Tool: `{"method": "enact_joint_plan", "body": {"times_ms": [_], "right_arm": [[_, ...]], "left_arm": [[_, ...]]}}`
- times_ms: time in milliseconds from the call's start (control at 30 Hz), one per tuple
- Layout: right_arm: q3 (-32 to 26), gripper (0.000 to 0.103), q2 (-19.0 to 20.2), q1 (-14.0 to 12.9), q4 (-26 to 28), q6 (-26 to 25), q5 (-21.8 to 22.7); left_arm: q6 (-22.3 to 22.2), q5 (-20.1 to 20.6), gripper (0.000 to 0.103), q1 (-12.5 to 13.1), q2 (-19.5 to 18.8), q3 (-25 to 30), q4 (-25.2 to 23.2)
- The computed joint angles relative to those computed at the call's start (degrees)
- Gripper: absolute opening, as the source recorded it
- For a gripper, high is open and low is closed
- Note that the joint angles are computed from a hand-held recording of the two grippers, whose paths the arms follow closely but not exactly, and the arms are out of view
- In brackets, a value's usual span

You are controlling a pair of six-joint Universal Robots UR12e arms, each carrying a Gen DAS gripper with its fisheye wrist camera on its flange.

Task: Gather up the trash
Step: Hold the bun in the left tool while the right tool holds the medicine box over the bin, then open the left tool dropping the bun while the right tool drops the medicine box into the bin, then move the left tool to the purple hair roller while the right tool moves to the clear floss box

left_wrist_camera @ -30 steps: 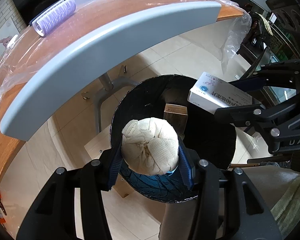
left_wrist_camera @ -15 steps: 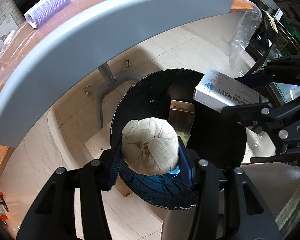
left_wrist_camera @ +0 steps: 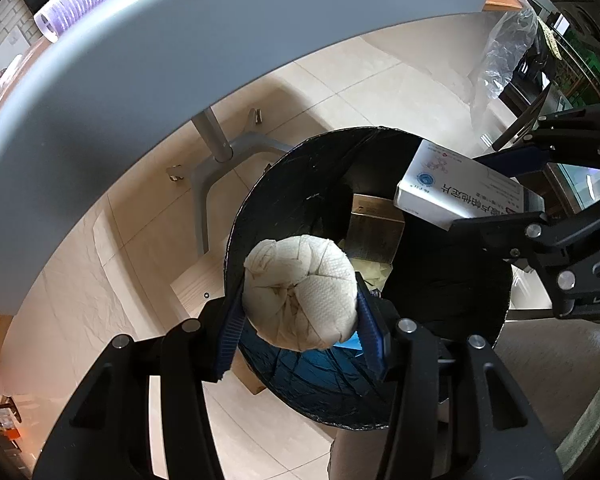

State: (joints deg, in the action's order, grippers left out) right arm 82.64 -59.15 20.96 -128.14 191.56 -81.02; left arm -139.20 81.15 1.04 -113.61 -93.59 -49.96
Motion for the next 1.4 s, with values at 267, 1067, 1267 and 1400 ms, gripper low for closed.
{"method": "enact_joint_plan", "body": {"times_ms": [267,1067,1267,1400], "right_arm": [[-0.4,0.051,0.3,-0.2,1.1,-0.4,0.0],[3.5,0.081,-6.5,-1.1,-15.8,-2.5,-4.7],[0.1,0.093,-4.3,-2.1,-21.7,-4.3,-4.8],[-3.8,0.093,-1.6,-2.6,-22.9,-8.3,-6.0]], "left_arm": [[-0.1,0.6,0.051,-0.4,-0.4,0.2,0.0],[1.8,-18.3,0.081,4.2,6.1,-0.4,-0.8],[-4.9,-19.1,0.100,4.4,5.5,1.1,11.9],[-13.6,-14.1,0.100,3.9,1.9,5.9,12.3]]}}
